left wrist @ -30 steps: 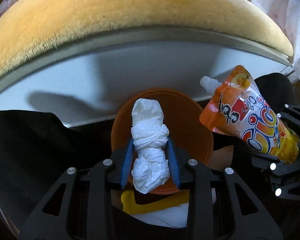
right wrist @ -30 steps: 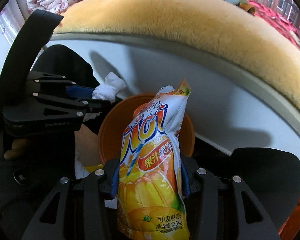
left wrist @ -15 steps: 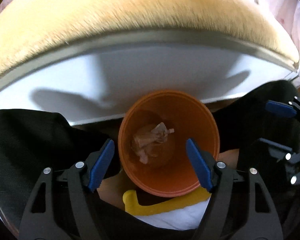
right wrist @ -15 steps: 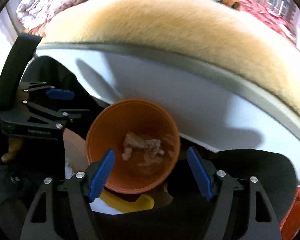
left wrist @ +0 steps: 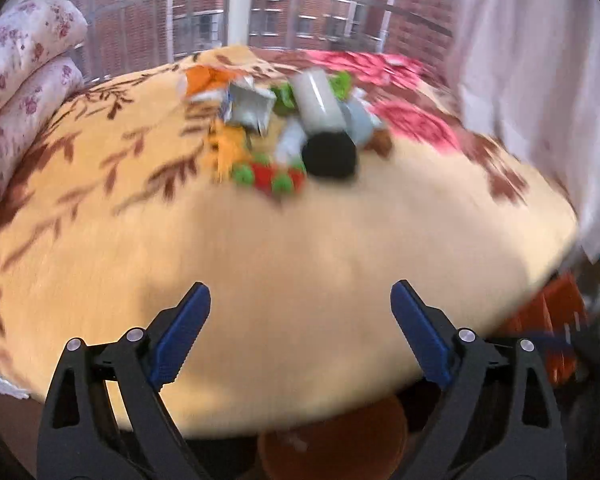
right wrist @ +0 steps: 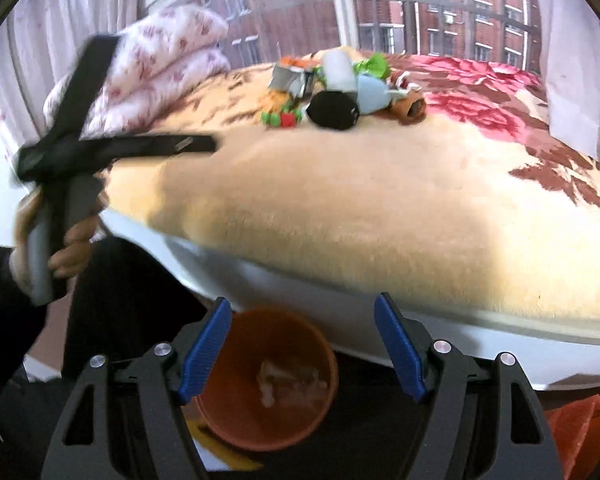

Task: Collect trash
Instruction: 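Grasp the red-green toy car with the left tool while the right grasps the black ball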

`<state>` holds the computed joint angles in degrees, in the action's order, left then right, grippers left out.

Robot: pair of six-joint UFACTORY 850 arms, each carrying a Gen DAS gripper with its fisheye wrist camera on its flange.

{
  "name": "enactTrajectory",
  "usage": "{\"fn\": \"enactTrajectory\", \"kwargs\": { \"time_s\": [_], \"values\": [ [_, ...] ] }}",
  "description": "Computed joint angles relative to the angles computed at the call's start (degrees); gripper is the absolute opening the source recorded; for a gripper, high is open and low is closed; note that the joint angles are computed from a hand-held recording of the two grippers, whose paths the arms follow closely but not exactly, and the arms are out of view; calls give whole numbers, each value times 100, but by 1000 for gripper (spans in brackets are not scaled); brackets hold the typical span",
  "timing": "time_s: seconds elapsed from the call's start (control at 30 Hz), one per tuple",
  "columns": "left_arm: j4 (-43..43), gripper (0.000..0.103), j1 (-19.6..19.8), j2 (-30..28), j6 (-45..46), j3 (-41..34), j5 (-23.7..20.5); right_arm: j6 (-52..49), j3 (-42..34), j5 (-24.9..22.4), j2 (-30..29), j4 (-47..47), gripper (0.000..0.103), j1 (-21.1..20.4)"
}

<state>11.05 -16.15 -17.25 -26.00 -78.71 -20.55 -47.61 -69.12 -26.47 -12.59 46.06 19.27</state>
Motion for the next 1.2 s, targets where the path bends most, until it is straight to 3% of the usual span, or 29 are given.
{"fn": "enactTrajectory", "kwargs": {
  "time_s": [0.13, 0.27, 0.4, 0.47, 0.57, 0.63, 0.77, 0.83, 1.03, 1.2],
  "values": [
    [121, 89, 48, -1121, -755, -1480, -703, -161, -41, -23, -95, 292, 73, -96],
    [715, 89, -35, -2083, -1736, -2681, -1679, -362, 10, -12, -129, 484, 73, -196],
    [1226, 89, -94, -2801, -2117, -3659, -2588, -634, -25, -150, -210, 808, 73, -367],
    [1225, 89, -62, -2983, -2111, -3915, -2773, -706, -86, -192, -277, 886, 73, -428],
    [1017, 88, 21, -3030, -1959, -3981, -2677, -806, -154, -217, -340, 948, 73, -471],
    [891, 79, 74, -2959, -1937, -3855, -2455, -824, -211, -266, -378, 953, 73, -481],
    [680, 50, 170, -2592, -1641, -3247, -1728, -818, -363, -301, -423, 865, 69, -464],
    [347, 29, 268, -2340, -1323, -2840, -1289, -813, -438, -294, -425, 809, 69, -439],
    [-679, 26, 532, -1484, 18, -1527, -302, -582, -925, -143, -629, 454, 69, -271],
    [-592, 26, 556, -940, 303, -781, 74, 517, -2094, -198, -1470, -297, 69, -64]
  ]
}}
